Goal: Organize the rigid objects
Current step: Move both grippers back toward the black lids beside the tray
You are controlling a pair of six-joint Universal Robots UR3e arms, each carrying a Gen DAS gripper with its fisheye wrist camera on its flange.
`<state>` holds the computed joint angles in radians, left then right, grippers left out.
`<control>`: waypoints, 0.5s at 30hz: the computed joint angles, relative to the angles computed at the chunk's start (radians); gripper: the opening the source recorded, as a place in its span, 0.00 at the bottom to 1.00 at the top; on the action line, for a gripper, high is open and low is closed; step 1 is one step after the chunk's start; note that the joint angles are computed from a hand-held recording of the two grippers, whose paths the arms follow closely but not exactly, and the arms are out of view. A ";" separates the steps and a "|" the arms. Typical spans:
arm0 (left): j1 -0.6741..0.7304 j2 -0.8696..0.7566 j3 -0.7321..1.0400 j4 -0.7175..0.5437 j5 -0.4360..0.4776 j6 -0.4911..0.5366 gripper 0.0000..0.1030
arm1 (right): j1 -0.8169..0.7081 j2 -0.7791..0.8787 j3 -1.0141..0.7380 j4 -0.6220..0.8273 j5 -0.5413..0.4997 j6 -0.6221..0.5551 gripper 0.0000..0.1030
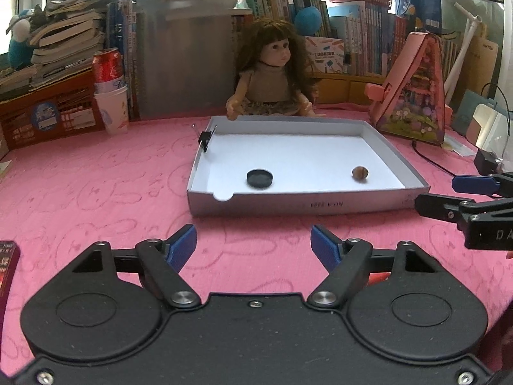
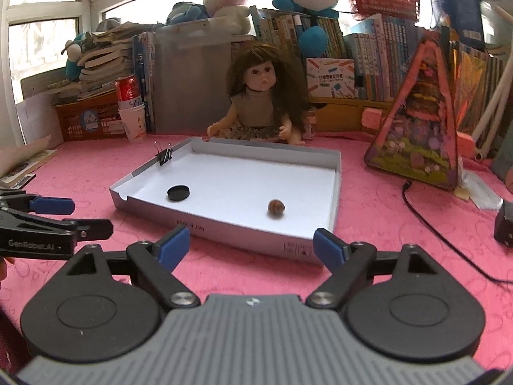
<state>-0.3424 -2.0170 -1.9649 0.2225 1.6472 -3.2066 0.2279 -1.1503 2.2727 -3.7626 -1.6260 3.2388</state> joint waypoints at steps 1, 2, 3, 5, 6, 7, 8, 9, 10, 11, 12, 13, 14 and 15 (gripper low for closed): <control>-0.001 0.007 -0.021 0.016 0.001 0.001 0.74 | -0.001 0.000 0.017 -0.014 0.003 0.004 0.88; -0.003 0.014 -0.041 0.031 0.004 0.002 0.74 | -0.001 0.000 0.034 -0.031 0.004 0.005 0.88; -0.005 0.022 -0.063 0.043 0.007 0.003 0.74 | 0.003 0.004 0.049 -0.052 -0.002 0.004 0.88; -0.007 0.035 -0.099 0.066 0.010 0.006 0.74 | 0.014 0.015 0.072 -0.090 -0.021 -0.006 0.88; -0.009 0.040 -0.116 0.078 0.011 0.006 0.74 | 0.020 0.022 0.083 -0.109 -0.031 -0.012 0.88; -0.010 0.046 -0.134 0.087 0.012 0.005 0.74 | 0.025 0.028 0.094 -0.128 -0.038 -0.018 0.88; -0.010 0.052 -0.152 0.099 0.012 0.007 0.74 | 0.028 0.034 0.106 -0.145 -0.041 -0.023 0.88; -0.012 0.054 -0.164 0.110 0.013 0.008 0.74 | 0.030 0.037 0.115 -0.156 -0.040 -0.027 0.88; -0.014 0.056 -0.177 0.120 0.017 0.009 0.74 | 0.033 0.040 0.124 -0.168 -0.040 -0.032 0.88; -0.016 0.059 -0.188 0.128 0.020 0.011 0.74 | 0.036 0.046 0.131 -0.180 -0.044 -0.035 0.88; -0.017 0.061 -0.198 0.136 0.022 0.015 0.74 | 0.041 0.053 0.138 -0.193 -0.050 -0.038 0.88; -0.021 0.060 -0.205 0.144 0.027 0.016 0.74 | 0.045 0.058 0.142 -0.201 -0.056 -0.039 0.88; -0.023 0.060 -0.216 0.156 0.030 0.020 0.74 | 0.048 0.064 0.147 -0.209 -0.060 -0.039 0.88; -0.025 0.057 -0.222 0.164 0.032 0.022 0.74 | 0.050 0.070 0.152 -0.216 -0.062 -0.038 0.88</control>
<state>-0.3675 -1.9604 -2.1867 0.3870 1.6793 -3.1849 0.2777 -1.0807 2.4252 -3.9789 -1.6876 3.2013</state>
